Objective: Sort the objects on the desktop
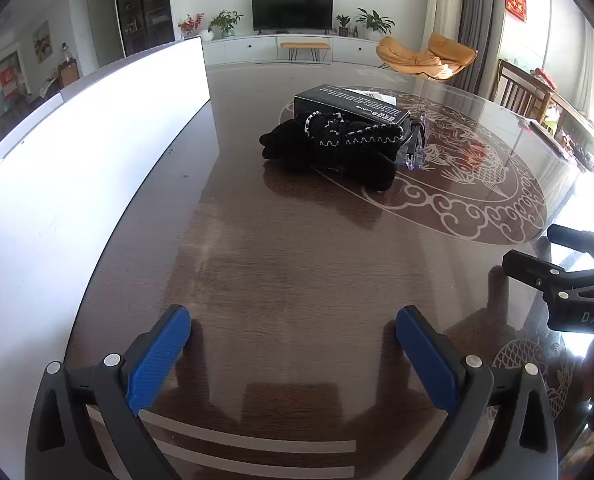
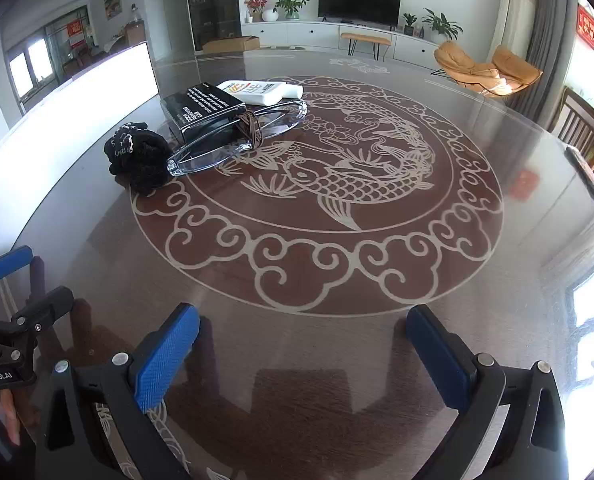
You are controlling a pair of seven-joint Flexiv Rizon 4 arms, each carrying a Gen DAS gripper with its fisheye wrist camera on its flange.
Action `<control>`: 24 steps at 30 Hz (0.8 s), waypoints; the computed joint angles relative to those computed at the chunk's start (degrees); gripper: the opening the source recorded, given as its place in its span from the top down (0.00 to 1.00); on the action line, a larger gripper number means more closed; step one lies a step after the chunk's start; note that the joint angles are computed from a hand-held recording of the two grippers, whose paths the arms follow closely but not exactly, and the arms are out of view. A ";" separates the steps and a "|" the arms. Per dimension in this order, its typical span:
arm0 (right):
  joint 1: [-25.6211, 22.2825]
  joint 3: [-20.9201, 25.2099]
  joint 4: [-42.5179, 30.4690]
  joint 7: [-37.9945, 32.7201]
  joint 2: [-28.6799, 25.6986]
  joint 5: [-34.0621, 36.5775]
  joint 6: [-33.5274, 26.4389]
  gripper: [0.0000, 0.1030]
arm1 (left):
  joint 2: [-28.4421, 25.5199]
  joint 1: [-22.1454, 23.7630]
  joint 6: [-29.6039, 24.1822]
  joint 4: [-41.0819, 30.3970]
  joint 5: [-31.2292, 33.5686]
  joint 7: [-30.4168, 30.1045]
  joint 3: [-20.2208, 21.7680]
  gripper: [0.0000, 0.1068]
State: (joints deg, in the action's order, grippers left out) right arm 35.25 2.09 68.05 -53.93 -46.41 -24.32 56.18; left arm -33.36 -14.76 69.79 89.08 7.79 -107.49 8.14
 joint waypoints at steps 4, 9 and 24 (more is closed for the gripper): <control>0.02 -0.01 0.04 0.01 0.03 0.01 0.00 0.00 | 0.03 0.01 0.04 0.01 0.07 -0.03 -0.03 0.04; 0.00 -0.01 0.01 -0.02 0.02 0.03 -0.01 0.00 | 0.10 -0.20 0.06 -0.09 0.29 -0.30 0.08 0.04; -0.01 0.00 0.03 -0.02 0.06 0.04 -0.02 0.00 | 0.51 -0.41 1.09 0.67 0.58 -0.46 0.20 0.04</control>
State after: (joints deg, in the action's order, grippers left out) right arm 35.24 2.09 68.08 -53.95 -46.36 -24.28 56.15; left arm -32.85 -15.17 70.88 89.75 8.37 -107.95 8.33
